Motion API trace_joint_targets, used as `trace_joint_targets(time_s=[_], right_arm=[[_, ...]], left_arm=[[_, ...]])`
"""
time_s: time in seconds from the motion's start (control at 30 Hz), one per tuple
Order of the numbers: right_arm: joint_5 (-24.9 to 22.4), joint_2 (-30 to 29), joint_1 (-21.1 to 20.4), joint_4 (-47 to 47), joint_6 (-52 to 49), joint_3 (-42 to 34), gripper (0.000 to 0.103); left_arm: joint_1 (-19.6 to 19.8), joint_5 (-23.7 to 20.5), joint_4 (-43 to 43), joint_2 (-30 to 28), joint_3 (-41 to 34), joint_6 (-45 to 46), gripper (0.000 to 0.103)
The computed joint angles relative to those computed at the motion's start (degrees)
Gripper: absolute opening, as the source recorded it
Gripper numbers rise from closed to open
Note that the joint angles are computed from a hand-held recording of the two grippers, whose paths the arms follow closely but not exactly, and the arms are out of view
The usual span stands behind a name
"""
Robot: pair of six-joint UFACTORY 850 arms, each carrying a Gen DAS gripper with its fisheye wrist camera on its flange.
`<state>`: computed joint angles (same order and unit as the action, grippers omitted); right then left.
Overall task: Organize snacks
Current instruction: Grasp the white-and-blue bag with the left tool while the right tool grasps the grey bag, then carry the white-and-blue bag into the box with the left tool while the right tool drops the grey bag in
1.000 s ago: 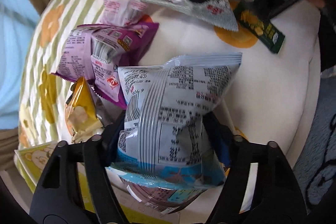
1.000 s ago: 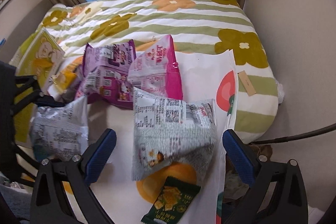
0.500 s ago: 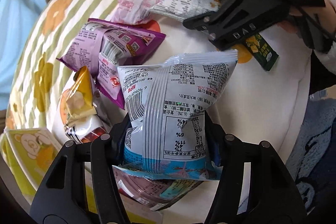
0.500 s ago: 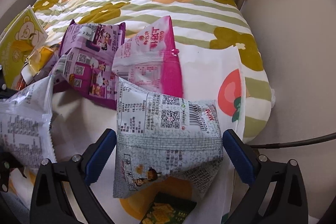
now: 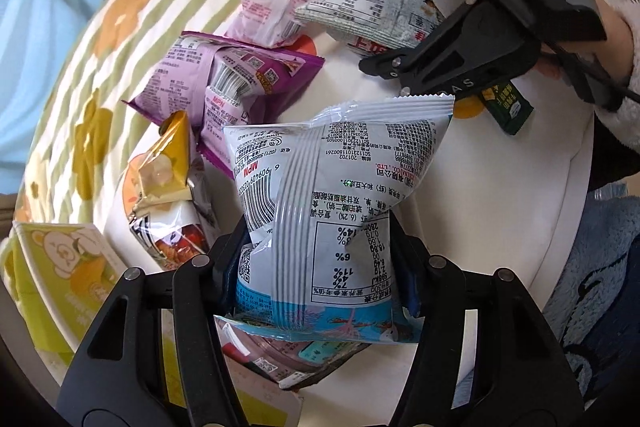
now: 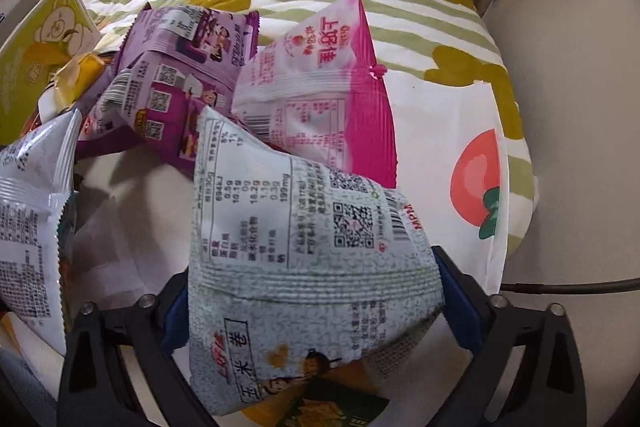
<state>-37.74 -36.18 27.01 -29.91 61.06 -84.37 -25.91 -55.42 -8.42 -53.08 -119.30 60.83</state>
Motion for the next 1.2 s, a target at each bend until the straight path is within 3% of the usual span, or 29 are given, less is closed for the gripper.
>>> trace_joint_targets(time_s=[0.2,0.67,0.9,1.2], right_arm=[[1.61,3.12,0.95,-2.5,4.54,3.31,0.073],[0.96,12.24,3.45,-6.93,7.05,7.25,0.07],[2.48,13.83,4.76,-8.5,1.99,4.47,0.07],[4.94,8.39,6.09,-6.08,-8.57,-7.0,0.07]], left_arm=[[-0.06,2.46,-0.62,2.58,3.2,-1.33,0.056],[0.22,12.8,-3.58,15.57,17.01,-6.5,0.056],[2.08,16.4,-2.23,20.44,19.76,-14.25,0.056],[8.23,17.99,0.93,21.25,17.16,-24.05,0.056]])
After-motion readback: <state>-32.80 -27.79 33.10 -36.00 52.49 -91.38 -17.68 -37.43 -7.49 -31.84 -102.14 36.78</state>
